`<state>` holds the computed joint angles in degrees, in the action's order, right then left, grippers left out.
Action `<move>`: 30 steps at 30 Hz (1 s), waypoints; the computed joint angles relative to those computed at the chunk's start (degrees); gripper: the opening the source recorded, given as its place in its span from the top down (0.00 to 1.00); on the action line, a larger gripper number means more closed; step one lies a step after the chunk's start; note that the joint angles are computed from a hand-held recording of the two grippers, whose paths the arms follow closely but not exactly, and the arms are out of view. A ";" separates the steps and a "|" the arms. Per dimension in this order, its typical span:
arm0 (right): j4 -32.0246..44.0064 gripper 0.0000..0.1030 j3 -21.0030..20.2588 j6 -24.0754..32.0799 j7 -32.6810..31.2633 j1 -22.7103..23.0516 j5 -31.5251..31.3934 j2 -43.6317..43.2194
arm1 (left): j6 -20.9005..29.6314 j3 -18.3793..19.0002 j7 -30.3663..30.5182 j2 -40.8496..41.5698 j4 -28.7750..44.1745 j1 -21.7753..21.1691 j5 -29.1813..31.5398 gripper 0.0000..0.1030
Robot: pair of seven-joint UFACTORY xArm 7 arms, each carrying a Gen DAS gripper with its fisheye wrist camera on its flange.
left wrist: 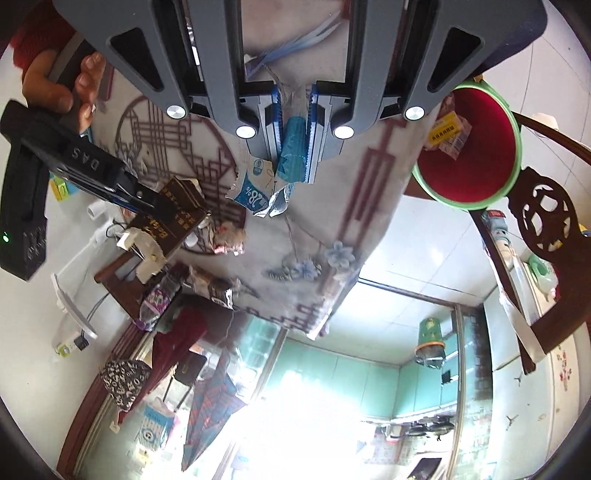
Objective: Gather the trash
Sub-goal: 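Carry the blue-white wrapper and brown cup over the red bucket with both grippers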
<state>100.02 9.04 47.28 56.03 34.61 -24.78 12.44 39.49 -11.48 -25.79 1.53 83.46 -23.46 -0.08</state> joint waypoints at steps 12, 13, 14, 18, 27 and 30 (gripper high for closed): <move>4.06 0.68 -0.02 5.02 0.52 2.88 -7.61 -0.40 | 2.15 0.59 -1.92 2.94 6.71 -0.63 5.45 0.92; 4.19 0.68 -0.06 5.29 0.40 2.84 -7.82 -0.45 | 2.48 0.70 -2.56 3.20 7.10 -0.73 6.12 0.92; 4.63 0.68 -0.02 5.74 0.21 2.86 -7.91 -0.33 | 2.70 0.79 -2.87 3.50 7.51 -0.80 6.63 0.92; 7.08 0.68 -0.05 6.65 -1.38 3.12 -7.79 1.26 | 2.68 1.24 -3.28 3.85 8.41 -0.74 7.92 0.92; 12.33 0.68 -1.35 5.29 -4.53 5.69 -6.38 5.52 | 2.88 1.66 -2.86 2.22 7.90 0.26 8.38 0.92; 11.87 0.68 -1.56 3.58 -4.84 6.08 -5.31 5.72 | 3.22 1.60 -3.84 0.47 6.40 0.66 8.73 0.92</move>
<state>111.89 7.48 50.86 51.19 40.69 -30.10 18.16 42.71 -9.88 -29.63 2.01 89.86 -22.80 8.65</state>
